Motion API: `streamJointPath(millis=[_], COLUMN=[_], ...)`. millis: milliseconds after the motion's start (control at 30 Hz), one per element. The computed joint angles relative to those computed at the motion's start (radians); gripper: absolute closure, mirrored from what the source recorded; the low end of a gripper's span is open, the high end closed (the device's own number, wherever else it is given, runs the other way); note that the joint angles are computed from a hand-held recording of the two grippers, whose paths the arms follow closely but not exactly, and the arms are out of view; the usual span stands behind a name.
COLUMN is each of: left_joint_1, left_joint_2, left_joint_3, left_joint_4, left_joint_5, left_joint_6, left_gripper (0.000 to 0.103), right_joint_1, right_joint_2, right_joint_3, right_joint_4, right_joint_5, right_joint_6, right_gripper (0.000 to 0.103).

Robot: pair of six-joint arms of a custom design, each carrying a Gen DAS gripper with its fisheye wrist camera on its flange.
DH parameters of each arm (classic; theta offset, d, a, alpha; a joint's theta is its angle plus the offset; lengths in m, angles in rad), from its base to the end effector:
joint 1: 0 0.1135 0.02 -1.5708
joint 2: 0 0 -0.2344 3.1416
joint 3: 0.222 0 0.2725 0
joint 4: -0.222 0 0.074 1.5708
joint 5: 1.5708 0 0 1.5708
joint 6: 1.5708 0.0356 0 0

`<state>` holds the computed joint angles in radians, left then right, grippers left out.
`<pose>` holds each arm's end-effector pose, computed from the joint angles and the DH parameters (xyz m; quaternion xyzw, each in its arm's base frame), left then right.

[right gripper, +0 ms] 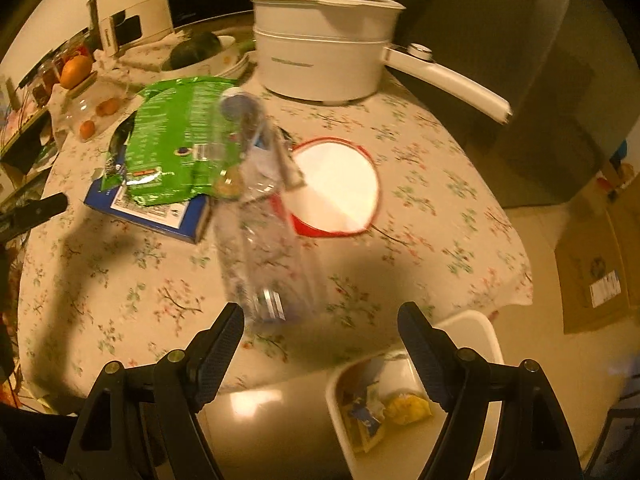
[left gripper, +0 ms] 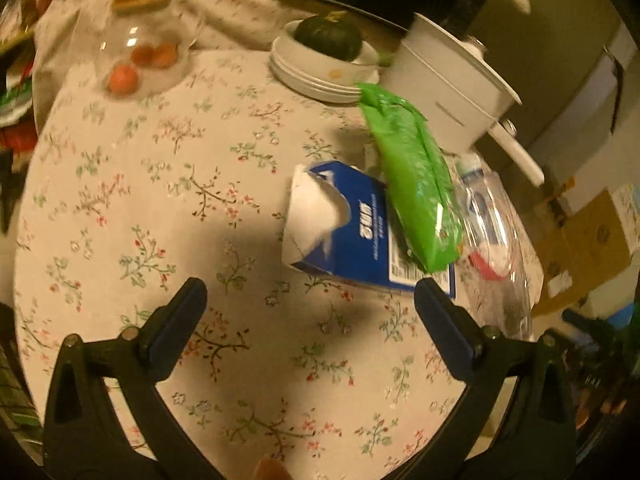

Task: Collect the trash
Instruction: 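Move both tools back toward the plastic bottle on the table, then grasp the blue milk carton with the left tool while the right tool grasps the clear bottle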

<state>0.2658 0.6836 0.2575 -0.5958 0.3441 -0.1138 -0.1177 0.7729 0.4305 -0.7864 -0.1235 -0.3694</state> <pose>0.1587 0.0308 0.1146 -0.1333 0.9401 -0.1440 0.2788 0.1688 -0.0155 0.1456 -0.1356 0.9644 0.0057 0.2269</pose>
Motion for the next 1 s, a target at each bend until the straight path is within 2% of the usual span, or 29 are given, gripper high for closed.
streamJointPath(millis=[233, 367, 467, 533, 567, 600, 633, 667, 767, 867, 1000], left_joint_1=[0.017, 0.017, 0.021, 0.024, 0.017, 0.012, 0.006, 0.009, 0.027, 0.042, 0.051], left_joint_2=[0.209, 0.275, 0.312, 0.329, 0.341, 0.338, 0.33, 0.322, 0.28, 0.205, 0.063], left_joint_3=[0.02, 0.011, -0.003, -0.014, -0.013, -0.018, -0.023, -0.029, -0.04, -0.039, -0.013], left_joint_4=[0.142, 0.23, 0.302, 0.348, 0.369, 0.382, 0.388, 0.396, 0.388, 0.331, 0.18], left_joint_5=[0.066, 0.121, 0.183, 0.221, 0.225, 0.223, 0.213, 0.217, 0.241, 0.25, 0.221], left_joint_6=[-0.127, -0.175, -0.217, -0.254, -0.271, -0.287, -0.301, -0.311, -0.329, -0.321, -0.284], left_gripper=[0.001, 0.01, 0.027, 0.043, 0.047, 0.057, 0.062, 0.062, 0.067, 0.07, 0.073], right_joint_1=[0.094, 0.111, 0.117, 0.119, 0.12, 0.121, 0.121, 0.124, 0.136, 0.15, 0.173], right_joint_2=[0.065, 0.102, 0.129, 0.15, 0.164, 0.178, 0.191, 0.209, 0.259, 0.302, 0.338], right_joint_3=[0.006, 0.008, 0.009, 0.012, 0.015, 0.018, 0.023, 0.03, 0.048, 0.061, 0.074], right_joint_4=[0.048, 0.075, 0.096, 0.111, 0.12, 0.131, 0.138, 0.148, 0.181, 0.209, 0.236], right_joint_5=[0.043, 0.054, 0.062, 0.064, 0.063, 0.062, 0.06, 0.058, 0.051, 0.047, 0.05], right_joint_6=[0.076, 0.099, 0.116, 0.127, 0.132, 0.138, 0.141, 0.149, 0.172, 0.197, 0.217], right_gripper=[0.022, 0.022, 0.022, 0.022, 0.022, 0.022, 0.022, 0.022, 0.022, 0.022, 0.022])
